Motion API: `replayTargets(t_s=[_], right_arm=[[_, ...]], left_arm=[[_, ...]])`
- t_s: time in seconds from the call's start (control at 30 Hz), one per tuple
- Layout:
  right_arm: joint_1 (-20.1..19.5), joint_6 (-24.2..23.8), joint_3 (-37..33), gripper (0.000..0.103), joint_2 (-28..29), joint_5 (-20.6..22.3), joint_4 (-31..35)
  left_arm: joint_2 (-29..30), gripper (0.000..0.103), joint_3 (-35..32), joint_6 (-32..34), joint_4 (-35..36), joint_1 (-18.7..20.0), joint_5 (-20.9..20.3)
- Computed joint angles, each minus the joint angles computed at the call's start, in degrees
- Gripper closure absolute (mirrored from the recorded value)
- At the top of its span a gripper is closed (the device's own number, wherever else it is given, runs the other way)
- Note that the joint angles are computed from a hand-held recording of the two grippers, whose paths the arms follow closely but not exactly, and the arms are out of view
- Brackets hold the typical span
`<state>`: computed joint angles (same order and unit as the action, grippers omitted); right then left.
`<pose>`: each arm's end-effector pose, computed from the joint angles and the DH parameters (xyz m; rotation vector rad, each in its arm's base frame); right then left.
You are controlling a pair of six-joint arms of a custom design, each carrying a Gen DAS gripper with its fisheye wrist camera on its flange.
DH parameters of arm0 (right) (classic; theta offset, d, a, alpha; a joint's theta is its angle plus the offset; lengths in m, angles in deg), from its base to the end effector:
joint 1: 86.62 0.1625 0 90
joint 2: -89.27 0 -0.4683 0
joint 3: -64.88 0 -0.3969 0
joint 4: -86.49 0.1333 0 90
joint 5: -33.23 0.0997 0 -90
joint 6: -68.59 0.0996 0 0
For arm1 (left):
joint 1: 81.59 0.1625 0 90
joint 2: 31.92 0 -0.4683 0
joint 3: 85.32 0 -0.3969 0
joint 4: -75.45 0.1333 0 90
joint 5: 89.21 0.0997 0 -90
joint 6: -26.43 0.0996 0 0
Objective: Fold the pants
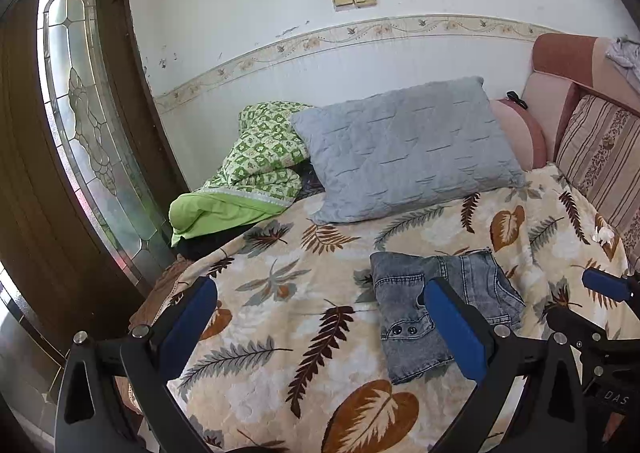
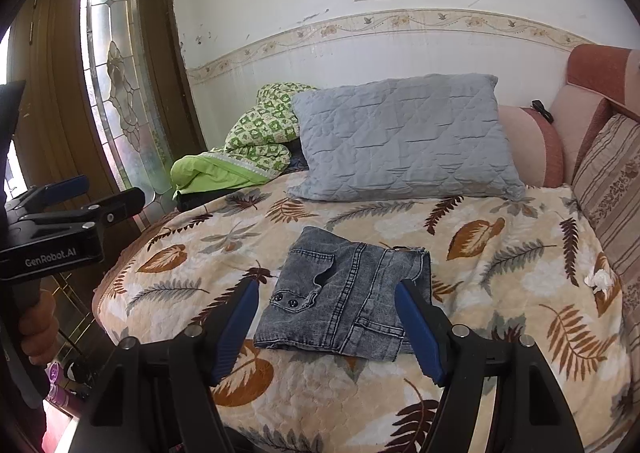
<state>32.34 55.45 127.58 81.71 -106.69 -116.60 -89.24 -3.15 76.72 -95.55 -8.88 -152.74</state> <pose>0.4365 -0.6709 -0.0511 0.2491 -2.1541 1.2862 -0.0510 -0.7618 0.4230 1.0182 2.0299 -1.0019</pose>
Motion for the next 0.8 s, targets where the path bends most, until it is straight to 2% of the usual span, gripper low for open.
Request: replayTargets(t_s=[0.8], right_arm=[[0.31,-0.45,-1.11,0.029,0.5,-0.25,1.04]], left_arm=[[-0.82,0.0,0.81,0.12,0.31,0.14,-1.11]])
